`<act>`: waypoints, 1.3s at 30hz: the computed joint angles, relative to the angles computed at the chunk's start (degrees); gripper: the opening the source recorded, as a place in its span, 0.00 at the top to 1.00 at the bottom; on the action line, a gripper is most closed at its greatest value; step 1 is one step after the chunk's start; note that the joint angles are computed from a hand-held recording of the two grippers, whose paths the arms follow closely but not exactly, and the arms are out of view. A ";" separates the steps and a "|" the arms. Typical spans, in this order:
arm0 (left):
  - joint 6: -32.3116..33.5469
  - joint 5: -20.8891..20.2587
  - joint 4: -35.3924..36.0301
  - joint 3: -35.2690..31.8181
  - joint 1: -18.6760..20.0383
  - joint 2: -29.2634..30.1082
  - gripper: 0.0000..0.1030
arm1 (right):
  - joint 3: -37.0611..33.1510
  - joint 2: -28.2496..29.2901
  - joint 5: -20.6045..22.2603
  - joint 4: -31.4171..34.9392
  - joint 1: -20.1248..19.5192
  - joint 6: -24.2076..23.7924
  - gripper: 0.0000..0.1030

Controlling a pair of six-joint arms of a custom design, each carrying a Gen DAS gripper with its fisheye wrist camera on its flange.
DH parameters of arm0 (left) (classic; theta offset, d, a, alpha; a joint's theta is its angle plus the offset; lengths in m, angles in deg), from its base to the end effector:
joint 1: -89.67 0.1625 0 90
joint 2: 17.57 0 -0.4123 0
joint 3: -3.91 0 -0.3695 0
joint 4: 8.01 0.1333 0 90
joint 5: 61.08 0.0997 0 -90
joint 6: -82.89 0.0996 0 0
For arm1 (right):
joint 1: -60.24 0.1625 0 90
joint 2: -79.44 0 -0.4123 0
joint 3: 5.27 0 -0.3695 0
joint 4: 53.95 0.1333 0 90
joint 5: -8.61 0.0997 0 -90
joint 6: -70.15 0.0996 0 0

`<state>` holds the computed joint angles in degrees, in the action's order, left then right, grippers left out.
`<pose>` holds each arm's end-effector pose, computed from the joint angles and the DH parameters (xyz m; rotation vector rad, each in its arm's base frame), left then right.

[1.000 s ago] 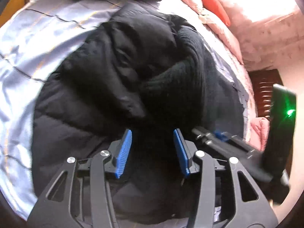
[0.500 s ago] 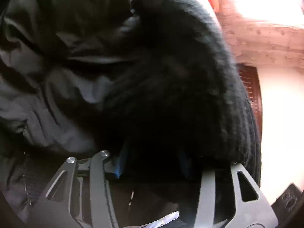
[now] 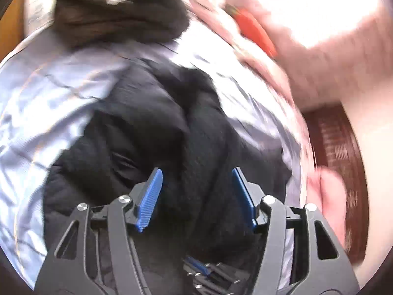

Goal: Fold large clothes

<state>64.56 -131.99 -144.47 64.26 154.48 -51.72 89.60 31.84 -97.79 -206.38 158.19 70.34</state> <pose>-0.1899 -0.7935 0.1770 0.0863 2.8911 -0.6600 0.1941 -0.6292 0.1294 0.1382 -2.8450 0.4071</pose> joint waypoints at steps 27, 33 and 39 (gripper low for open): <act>19.63 19.72 -2.81 13.91 -7.29 -1.83 0.76 | 2.56 -9.57 -13.22 -1.19 2.43 -3.02 0.68; 14.87 19.55 8.55 11.71 -5.77 0.76 0.77 | 1.46 -5.28 -18.22 2.97 0.26 -0.72 0.68; 14.15 17.95 9.11 9.62 -5.12 0.80 0.73 | -0.27 -6.58 -12.88 5.98 -2.09 1.25 0.64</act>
<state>78.72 -114.04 -135.36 73.88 149.36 -50.92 89.33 25.26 -110.67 -200.40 156.10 71.59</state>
